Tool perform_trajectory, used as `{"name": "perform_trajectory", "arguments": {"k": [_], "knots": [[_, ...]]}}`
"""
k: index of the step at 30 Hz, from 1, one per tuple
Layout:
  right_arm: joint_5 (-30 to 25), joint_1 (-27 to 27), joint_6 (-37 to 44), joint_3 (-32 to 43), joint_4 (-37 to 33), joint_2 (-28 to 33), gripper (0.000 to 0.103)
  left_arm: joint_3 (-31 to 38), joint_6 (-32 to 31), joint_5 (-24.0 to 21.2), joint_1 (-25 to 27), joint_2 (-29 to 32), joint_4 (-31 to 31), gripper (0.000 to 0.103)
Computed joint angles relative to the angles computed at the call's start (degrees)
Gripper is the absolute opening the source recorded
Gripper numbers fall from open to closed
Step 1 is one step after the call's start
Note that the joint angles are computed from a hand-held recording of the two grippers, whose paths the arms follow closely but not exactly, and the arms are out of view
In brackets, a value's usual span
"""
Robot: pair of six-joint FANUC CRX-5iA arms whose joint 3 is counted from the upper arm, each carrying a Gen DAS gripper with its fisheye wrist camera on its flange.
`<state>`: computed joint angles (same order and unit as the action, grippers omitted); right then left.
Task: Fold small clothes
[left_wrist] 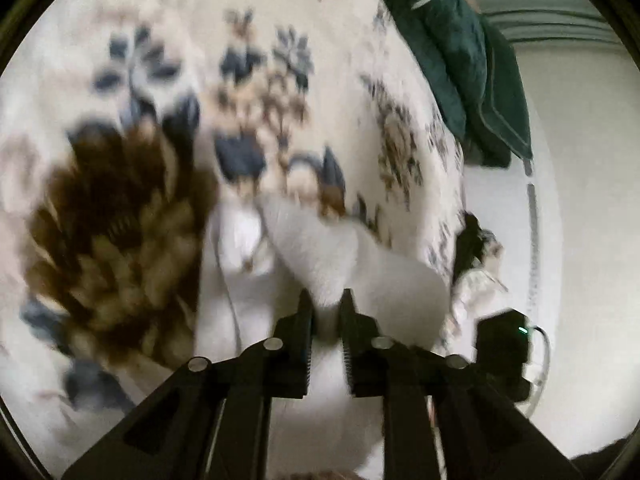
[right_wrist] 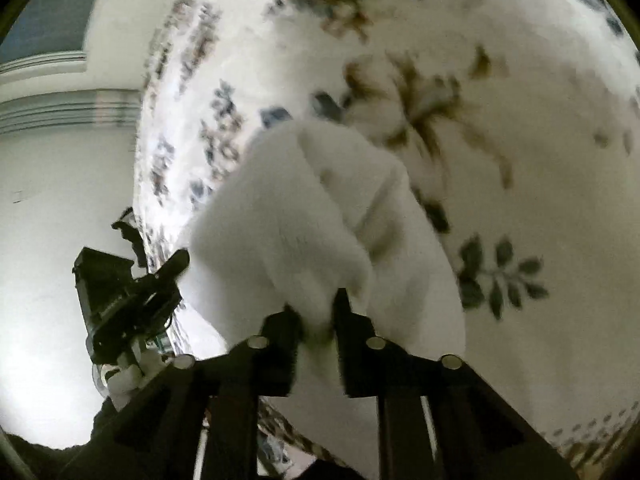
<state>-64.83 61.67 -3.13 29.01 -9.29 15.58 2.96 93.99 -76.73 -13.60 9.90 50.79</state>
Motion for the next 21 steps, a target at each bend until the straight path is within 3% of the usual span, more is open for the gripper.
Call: {"name": "perform_trajectory", "arguments": {"k": [2,4,7,8,9,10,11,16,21], "knots": [[-0.6,0.0,0.4,-0.8,-3.1,-1.0,0.051,-2.0,-0.2,-1.1,0.0,-1.7,0.5,0.062],[-1.2,1.1,0.8,-1.9,-4.5,-2.5,0.060,-4.7,-1.0,-0.8,-0.1,-4.2,1.0,0.066],[0.0,2.5,-0.7,-5.2,-8.0,-4.1,0.061,-9.6,-0.1,-1.8,-1.5,-6.6,1.7,0.066],[1.3,3.1,-1.7,-6.6,-8.5,-4.7,0.058,-11.1,0.4,-1.4,-2.2,-7.4,1.4,0.063],[3.1,4.1,-3.1,-8.3,-7.8,-5.5,0.047,-12.2,1.1,-0.5,-3.0,-8.3,0.6,0.060],[4.0,4.8,-4.2,-9.0,-7.2,-5.8,0.013,-12.7,1.7,0.2,-3.4,-9.2,-0.2,0.024],[5.9,5.5,-5.7,-10.0,-6.4,-6.4,0.013,-12.4,3.0,-0.1,-4.0,-9.7,-1.4,0.007],[5.3,8.3,-8.9,-7.4,-2.8,-6.4,0.012,-13.1,6.1,0.2,-2.2,-14.8,-2.3,0.007],[-4.3,6.4,-3.3,-1.4,-10.7,-2.9,0.013,-14.3,5.2,-5.1,-0.7,-15.9,-3.8,0.008]]}}
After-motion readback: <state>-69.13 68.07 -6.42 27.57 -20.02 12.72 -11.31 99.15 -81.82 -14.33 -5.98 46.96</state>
